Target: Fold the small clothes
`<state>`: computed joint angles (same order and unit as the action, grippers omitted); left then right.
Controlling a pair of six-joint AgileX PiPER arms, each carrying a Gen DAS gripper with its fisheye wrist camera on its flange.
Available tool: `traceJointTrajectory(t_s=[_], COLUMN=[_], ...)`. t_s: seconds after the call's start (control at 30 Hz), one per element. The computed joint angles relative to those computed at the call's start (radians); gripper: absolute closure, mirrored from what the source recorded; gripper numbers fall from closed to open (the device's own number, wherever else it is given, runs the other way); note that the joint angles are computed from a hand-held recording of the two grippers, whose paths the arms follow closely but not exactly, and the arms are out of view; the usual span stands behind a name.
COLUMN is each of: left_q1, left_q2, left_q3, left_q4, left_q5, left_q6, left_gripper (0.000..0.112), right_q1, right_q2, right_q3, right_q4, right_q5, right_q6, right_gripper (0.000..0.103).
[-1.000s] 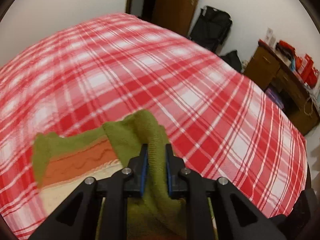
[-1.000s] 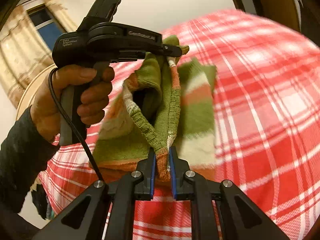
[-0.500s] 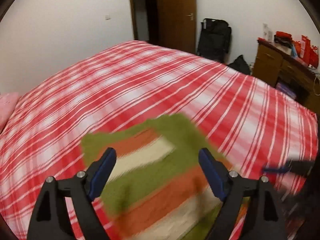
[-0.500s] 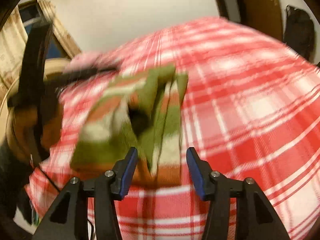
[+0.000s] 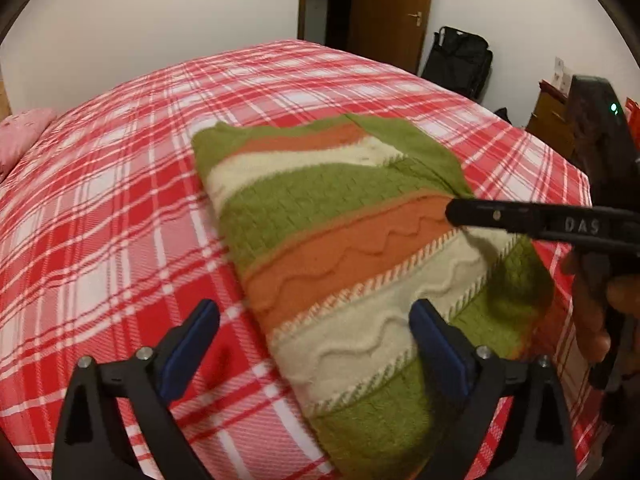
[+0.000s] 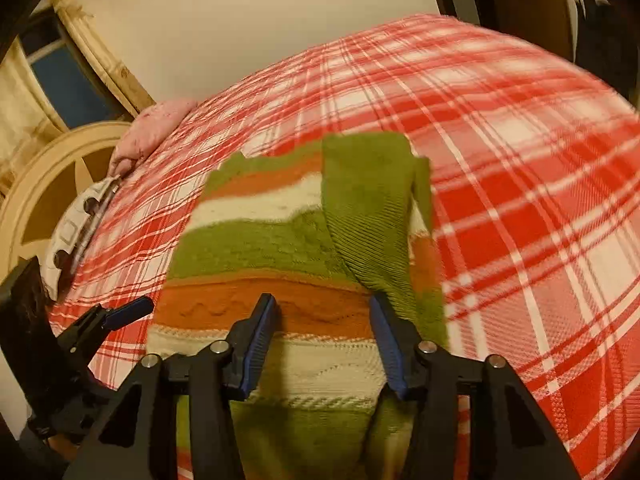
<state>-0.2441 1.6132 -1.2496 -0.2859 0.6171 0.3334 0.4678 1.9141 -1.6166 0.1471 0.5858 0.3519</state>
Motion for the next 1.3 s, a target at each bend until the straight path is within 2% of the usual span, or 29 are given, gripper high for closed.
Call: traceJointTrajectory(t_s=[0.07, 0.2, 0.33, 0.47, 0.53, 0.57, 0.67, 0.87, 0.9, 0.97, 1.03, 1.13, 1.3], left_q1=[-0.004, 0.012, 0.023, 0.023, 0.026, 0.027, 0.037, 0.066, 0.069, 0.071, 0.071, 0.075, 0.084], left_q2=[-0.001, 0.004, 0.009, 0.01, 0.013, 0.017, 0.02, 0.026, 0.026, 0.028, 0.029, 0.028, 0.048], left_q3=[0.023, 0.038, 0.037, 0.037, 0.033, 0.031, 0.035, 0.036, 0.037, 0.035, 0.032, 0.03, 0.01], left_q4=[-0.013, -0.079, -0.104, -0.107, -0.115, -0.121, -0.16, -0.232, -0.242, -0.248, -0.256, -0.273, -0.306], left_q5=[-0.022, -0.027, -0.02, -0.013, 0.001, 0.009, 0.025, 0.067, 0.066, 0.072, 0.078, 0.086, 0.1], left_q6=[0.016, 0.059, 0.072, 0.07, 0.073, 0.078, 0.109, 0.156, 0.163, 0.167, 0.175, 0.185, 0.218], left_gripper=[0.01, 0.009, 0.009, 0.009, 0.009, 0.009, 0.009, 0.009, 0.009, 0.009, 0.009, 0.009, 0.009], right_q1=[0.007, 0.041, 0.086, 0.107, 0.107, 0.095, 0.039, 0.013, -0.004, -0.038, -0.084, -0.13, -0.23], right_q2=[-0.019, 0.008, 0.025, 0.175, 0.263, 0.273, 0.199, 0.148, 0.127, 0.093, 0.081, 0.118, 0.269], right_q3=[0.023, -0.078, -0.168, -0.412, -0.511, -0.501, -0.334, -0.283, -0.254, -0.212, -0.193, -0.25, -0.42], right_q4=[-0.031, -0.133, -0.206, -0.197, -0.264, -0.26, -0.146, -0.044, 0.006, 0.042, 0.139, 0.103, 0.271], right_q5=[-0.005, 0.082, 0.103, 0.253, 0.342, 0.339, 0.193, 0.167, 0.145, 0.098, 0.072, 0.1, 0.208], right_q6=[-0.006, 0.06, 0.087, 0.007, 0.03, 0.03, -0.025, -0.151, -0.184, -0.195, -0.255, -0.197, -0.223], right_gripper=[0.057, 0.055, 0.044, 0.044, 0.044, 0.044, 0.044, 0.043, 0.039, 0.038, 0.038, 0.037, 0.036])
